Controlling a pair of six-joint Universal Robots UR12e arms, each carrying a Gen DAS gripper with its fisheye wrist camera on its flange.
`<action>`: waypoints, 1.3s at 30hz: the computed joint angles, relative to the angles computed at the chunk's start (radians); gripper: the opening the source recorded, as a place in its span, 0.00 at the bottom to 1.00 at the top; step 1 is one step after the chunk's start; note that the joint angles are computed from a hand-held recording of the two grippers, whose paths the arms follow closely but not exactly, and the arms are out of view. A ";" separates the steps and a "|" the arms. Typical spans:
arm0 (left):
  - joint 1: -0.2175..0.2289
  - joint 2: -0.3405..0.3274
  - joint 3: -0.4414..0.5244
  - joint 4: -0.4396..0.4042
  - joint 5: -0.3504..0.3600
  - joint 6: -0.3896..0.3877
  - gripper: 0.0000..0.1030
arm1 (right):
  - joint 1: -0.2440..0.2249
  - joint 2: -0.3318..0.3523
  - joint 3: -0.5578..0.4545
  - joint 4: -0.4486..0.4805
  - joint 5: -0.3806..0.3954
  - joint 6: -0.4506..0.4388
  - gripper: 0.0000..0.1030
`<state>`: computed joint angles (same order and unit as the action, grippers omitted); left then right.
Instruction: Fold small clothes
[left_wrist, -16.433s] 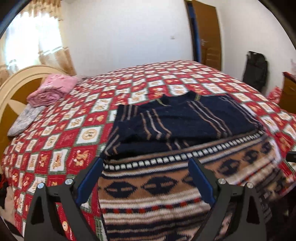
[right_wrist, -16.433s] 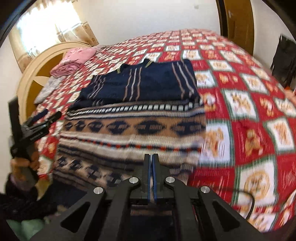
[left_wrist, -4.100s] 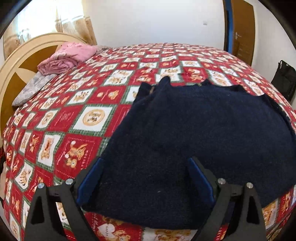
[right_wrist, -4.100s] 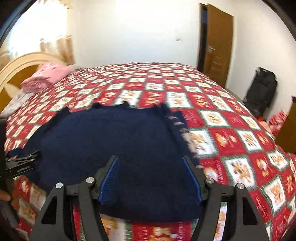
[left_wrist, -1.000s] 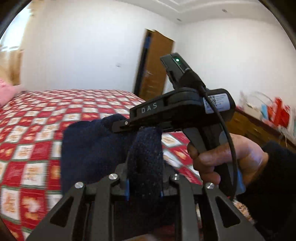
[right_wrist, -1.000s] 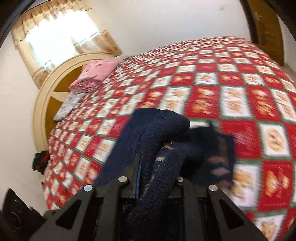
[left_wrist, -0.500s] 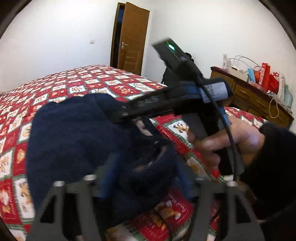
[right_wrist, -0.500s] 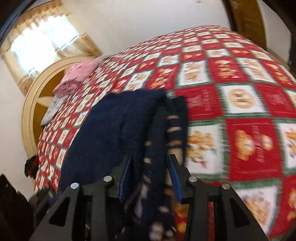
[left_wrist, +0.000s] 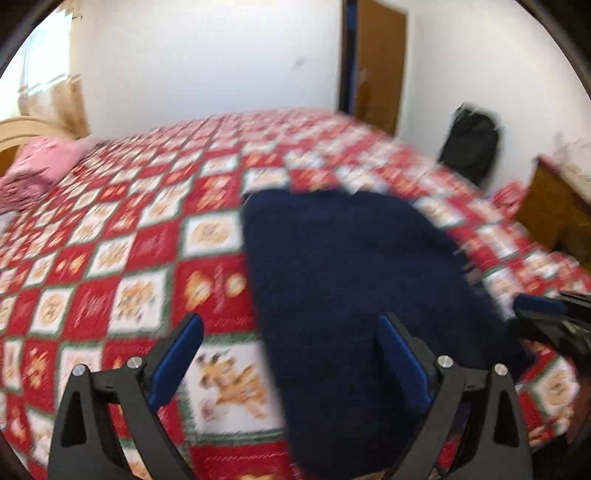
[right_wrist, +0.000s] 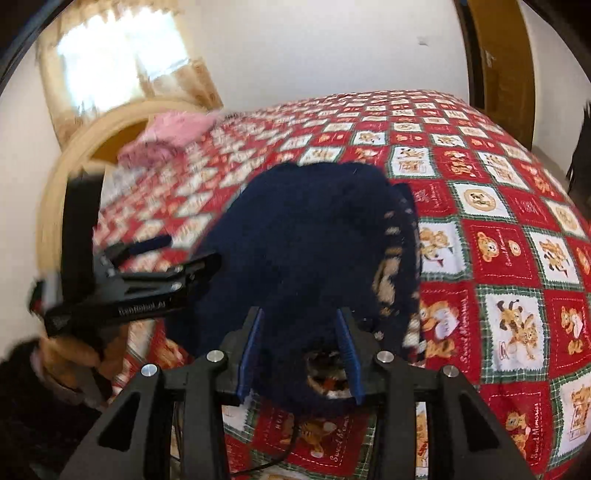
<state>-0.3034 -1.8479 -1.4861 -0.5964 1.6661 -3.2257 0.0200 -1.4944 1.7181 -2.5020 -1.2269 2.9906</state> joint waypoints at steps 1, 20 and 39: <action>-0.006 -0.005 0.006 -0.022 0.024 0.000 0.94 | 0.010 0.004 0.002 0.000 -0.043 -0.008 0.41; -0.033 -0.007 0.009 -0.016 0.131 0.051 0.95 | -0.053 -0.022 0.007 -0.015 -0.047 0.068 0.41; -0.060 -0.073 0.097 -0.050 0.201 0.043 0.95 | -0.001 0.304 -0.379 0.121 -0.150 0.027 0.32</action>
<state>-0.3637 -1.9205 -1.3894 -0.6461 1.8670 -3.1824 0.0195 -1.1909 1.3395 -2.3815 -1.3765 3.0179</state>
